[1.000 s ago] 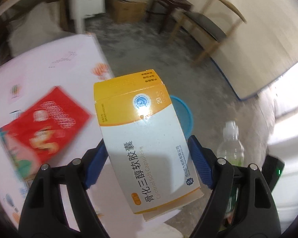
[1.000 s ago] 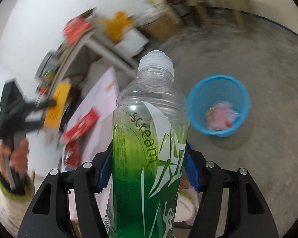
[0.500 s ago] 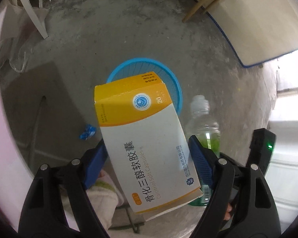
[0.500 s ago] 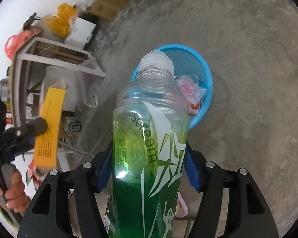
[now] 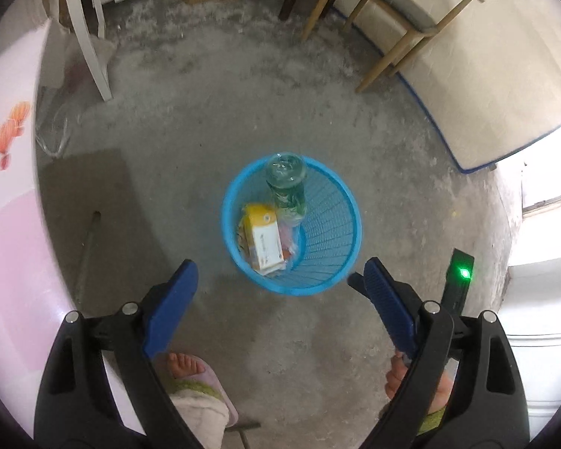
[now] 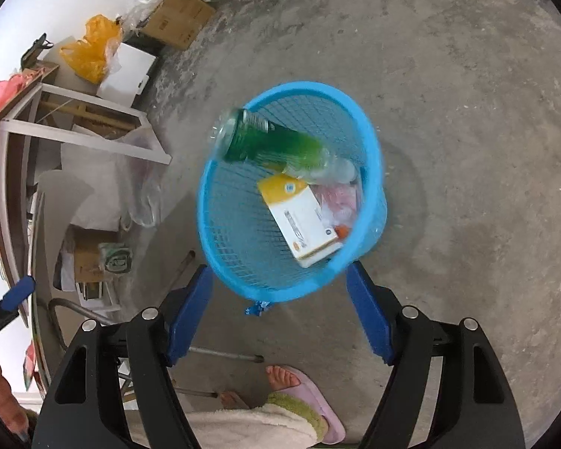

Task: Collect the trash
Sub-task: 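Bring both tools back over the table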

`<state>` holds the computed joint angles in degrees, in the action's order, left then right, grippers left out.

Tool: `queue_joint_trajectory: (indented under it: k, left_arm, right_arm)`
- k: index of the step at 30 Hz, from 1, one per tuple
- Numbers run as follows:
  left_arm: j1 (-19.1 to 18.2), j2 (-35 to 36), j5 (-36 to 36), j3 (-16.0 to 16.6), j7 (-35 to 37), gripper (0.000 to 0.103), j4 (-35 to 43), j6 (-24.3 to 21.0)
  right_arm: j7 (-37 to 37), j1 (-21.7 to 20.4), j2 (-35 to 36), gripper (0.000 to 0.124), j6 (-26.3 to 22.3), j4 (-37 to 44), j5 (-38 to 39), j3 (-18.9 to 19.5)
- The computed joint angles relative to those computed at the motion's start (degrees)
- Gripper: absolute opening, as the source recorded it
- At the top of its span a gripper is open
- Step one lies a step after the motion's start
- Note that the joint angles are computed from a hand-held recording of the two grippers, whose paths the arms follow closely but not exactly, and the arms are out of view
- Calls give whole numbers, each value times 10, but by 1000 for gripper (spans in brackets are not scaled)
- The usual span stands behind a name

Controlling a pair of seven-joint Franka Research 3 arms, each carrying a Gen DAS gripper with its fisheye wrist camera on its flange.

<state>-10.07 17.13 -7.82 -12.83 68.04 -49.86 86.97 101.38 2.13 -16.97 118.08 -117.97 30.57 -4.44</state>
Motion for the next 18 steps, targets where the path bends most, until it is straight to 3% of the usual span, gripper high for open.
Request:
queue_joint_trajectory:
  k: [9,14,18]
  left_arm:
    - [44,-141,-77,17,51,86,-117,28]
    - [49,-250,-95,48,117,86,-199,33]
    - [42,-377,-90,83,163,86,-313,51]
  right_arm:
    - [8,-15,-142,72,-9,-50,-42,1]
    - [25,-11,-215,72,-19,-77,-28,0]
    - [17,11,-258,75,-13,-85,-2,1]
